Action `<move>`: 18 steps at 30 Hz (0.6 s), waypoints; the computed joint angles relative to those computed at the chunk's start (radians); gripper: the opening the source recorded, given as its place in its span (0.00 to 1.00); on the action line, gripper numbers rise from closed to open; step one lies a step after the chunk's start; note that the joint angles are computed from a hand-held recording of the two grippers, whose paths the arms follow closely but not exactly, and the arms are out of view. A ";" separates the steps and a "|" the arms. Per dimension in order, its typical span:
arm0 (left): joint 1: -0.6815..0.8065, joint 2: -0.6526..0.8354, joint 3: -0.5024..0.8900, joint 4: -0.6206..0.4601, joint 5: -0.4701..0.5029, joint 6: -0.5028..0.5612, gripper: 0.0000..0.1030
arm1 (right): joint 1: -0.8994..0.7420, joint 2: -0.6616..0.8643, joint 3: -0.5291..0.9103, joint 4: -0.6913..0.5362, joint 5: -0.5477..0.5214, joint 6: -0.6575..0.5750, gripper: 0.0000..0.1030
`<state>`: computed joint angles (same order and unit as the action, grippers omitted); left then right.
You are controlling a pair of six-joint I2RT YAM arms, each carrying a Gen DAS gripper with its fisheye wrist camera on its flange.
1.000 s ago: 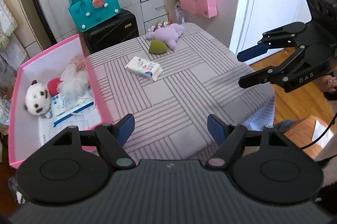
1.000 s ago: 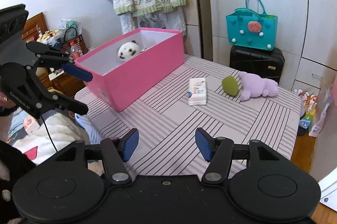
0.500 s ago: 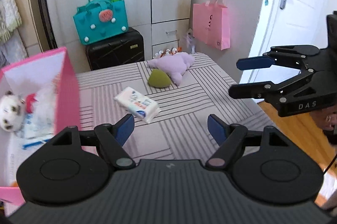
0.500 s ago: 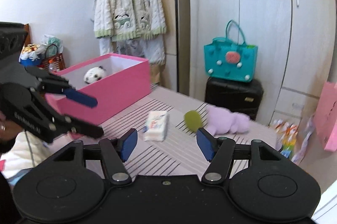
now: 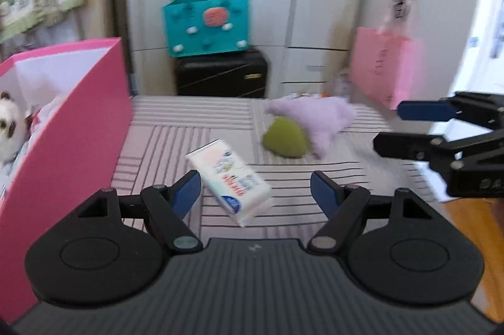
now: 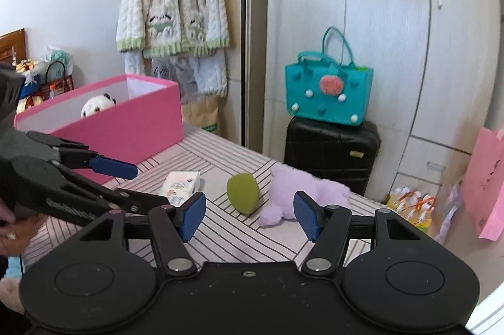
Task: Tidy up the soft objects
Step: 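Grasp the white wet-wipes pack with the left tool while the right tool grasps the green sponge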
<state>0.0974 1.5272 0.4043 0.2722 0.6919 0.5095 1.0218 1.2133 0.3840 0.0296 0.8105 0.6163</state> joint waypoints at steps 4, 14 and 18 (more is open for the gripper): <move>-0.074 0.074 -0.029 0.162 -0.086 -0.095 0.74 | -0.116 0.052 -0.047 0.197 -0.123 -0.079 0.65; -0.163 0.182 0.002 0.289 -0.222 -0.174 0.74 | -0.306 0.264 -0.001 0.426 -0.345 -0.230 0.62; -0.147 0.212 0.021 0.286 -0.233 -0.150 0.70 | -0.344 0.330 0.028 0.465 -0.402 -0.268 0.55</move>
